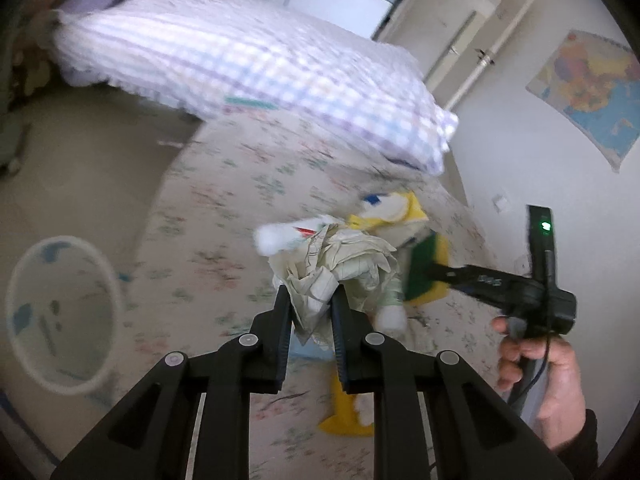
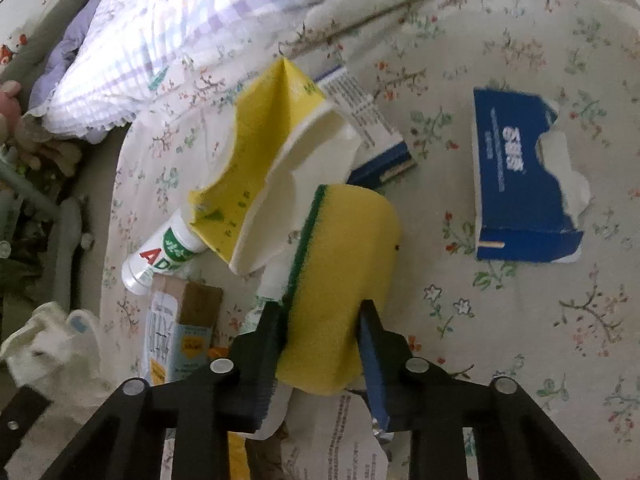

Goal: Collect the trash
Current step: 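Carry tissue and sponge to the white wastebasket and open both grippers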

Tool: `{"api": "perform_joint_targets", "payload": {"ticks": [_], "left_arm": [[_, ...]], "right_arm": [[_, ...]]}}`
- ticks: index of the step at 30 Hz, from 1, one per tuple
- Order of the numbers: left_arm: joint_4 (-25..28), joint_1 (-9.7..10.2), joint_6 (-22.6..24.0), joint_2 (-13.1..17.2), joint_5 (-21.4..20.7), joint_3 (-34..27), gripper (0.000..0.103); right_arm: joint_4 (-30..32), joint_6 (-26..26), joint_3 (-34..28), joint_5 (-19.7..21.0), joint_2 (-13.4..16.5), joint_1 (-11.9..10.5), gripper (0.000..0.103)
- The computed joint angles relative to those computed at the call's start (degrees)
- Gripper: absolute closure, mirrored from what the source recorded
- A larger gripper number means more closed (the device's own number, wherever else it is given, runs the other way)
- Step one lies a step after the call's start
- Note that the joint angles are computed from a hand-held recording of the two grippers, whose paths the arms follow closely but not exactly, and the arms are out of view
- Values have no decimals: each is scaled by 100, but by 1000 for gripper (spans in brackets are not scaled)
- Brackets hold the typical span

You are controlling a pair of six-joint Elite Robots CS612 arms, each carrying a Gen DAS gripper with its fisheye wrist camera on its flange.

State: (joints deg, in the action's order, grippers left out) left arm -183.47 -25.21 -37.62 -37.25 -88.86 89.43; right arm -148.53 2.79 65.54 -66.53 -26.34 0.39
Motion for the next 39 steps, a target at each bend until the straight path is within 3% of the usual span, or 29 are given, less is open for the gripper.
{"api": "perform_joint_targets", "payload": {"ticks": [5,14,21,28,30,31,32,34,39], "left_arm": [[-464,134,-319,-251,283,593,83],[-720,360,-827,-531,949,1415,83],[-731,576,-1263,-555,1042,1789,82],[-723,657,-1242,-521,1159,1904,81],[-744,664,-1198,-514,1218,1922,72],[-658,659,-1210,-526,1271,1931,60],[-579,673,-1234,-529,1291,1913,40],[-371,645,-1355,-569,1494,1953,21],[-2,600,-1448,-698,1904,2089,18]], "right_arm": [[-703,157,340,-411,-252,54,72],[-1685,211,865,-152,-627,224,72],[-1693,-371,1053,196,-704,570,72],[-1258,-745,834,377,-538,915,72],[-1224,-850,821,414,-521,1013,72],[-1208,-874,817,439,-522,1044,72],[-1188,-905,809,463,-508,1071,72],[-1134,-964,788,501,-480,1133,72],[-1046,-1068,698,563,-391,1259,71]]}}
